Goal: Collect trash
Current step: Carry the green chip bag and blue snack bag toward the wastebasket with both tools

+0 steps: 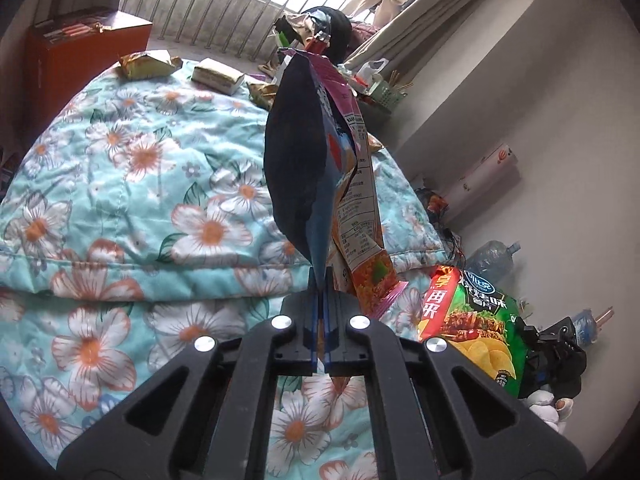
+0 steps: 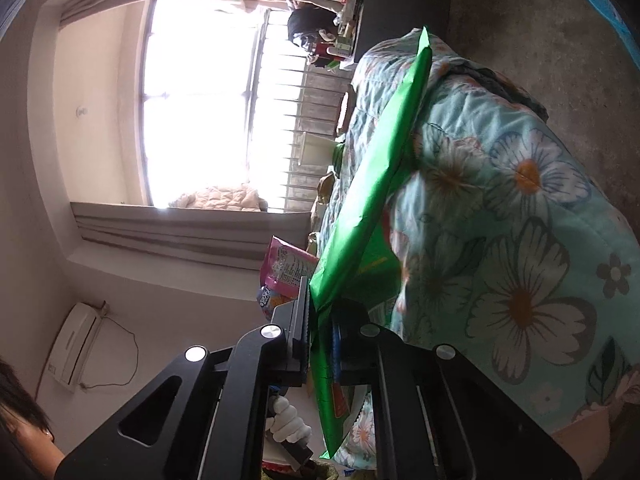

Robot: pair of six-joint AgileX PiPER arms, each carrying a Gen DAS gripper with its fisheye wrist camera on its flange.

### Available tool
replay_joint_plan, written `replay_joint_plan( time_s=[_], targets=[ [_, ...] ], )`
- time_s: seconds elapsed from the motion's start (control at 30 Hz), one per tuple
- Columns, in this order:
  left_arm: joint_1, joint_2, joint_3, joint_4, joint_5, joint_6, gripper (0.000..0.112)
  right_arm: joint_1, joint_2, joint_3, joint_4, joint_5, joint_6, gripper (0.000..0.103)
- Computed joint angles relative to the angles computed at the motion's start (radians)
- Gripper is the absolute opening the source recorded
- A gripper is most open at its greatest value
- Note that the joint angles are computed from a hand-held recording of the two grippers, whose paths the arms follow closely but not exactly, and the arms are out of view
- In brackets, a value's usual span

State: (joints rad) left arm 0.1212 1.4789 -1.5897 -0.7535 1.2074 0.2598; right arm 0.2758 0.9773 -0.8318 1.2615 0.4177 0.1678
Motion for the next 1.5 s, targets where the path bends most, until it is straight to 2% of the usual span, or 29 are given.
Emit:
replay_joint_plan(
  time_s=[0.23, 0.4, 0.63, 0.77, 1.1, 1.3, 1.43, 1.5],
  targets=[
    [-0.006, -0.031, -0.067, -0.014, 0.000, -0.001, 0.000, 0.002, -0.041, -0.024, -0.057, -0.009, 0.027, 0.008],
    [-0.063, -0.048, -0.100, 0.023, -0.036, -0.019, 0.000, -0.015, -0.096, -0.011, -0.087, -0.007, 0.053, 0.008],
    [-0.125, -0.048, -0.128, 0.058, -0.060, -0.035, 0.000, -0.123, -0.146, 0.027, 0.011, 0.074, -0.045, 0.008],
    [-0.157, -0.031, -0.145, 0.075, -0.072, -0.042, 0.000, -0.118, -0.160, 0.043, 0.030, 0.054, -0.064, 0.008],
    [-0.264, 0.025, -0.205, 0.122, -0.108, -0.057, 0.000, -0.233, -0.226, 0.085, 0.100, 0.128, -0.121, 0.008],
    [-0.357, 0.072, -0.281, 0.161, -0.121, -0.089, 0.000, -0.411, -0.280, 0.105, 0.153, 0.265, -0.155, 0.008],
    [-0.427, 0.099, -0.325, 0.194, -0.134, -0.108, 0.000, -0.613, -0.316, 0.121, 0.206, 0.436, -0.183, 0.008],
    [-0.460, 0.115, -0.349, 0.211, -0.138, -0.118, 0.000, -0.747, -0.333, 0.131, 0.237, 0.551, -0.194, 0.008]
  ],
)
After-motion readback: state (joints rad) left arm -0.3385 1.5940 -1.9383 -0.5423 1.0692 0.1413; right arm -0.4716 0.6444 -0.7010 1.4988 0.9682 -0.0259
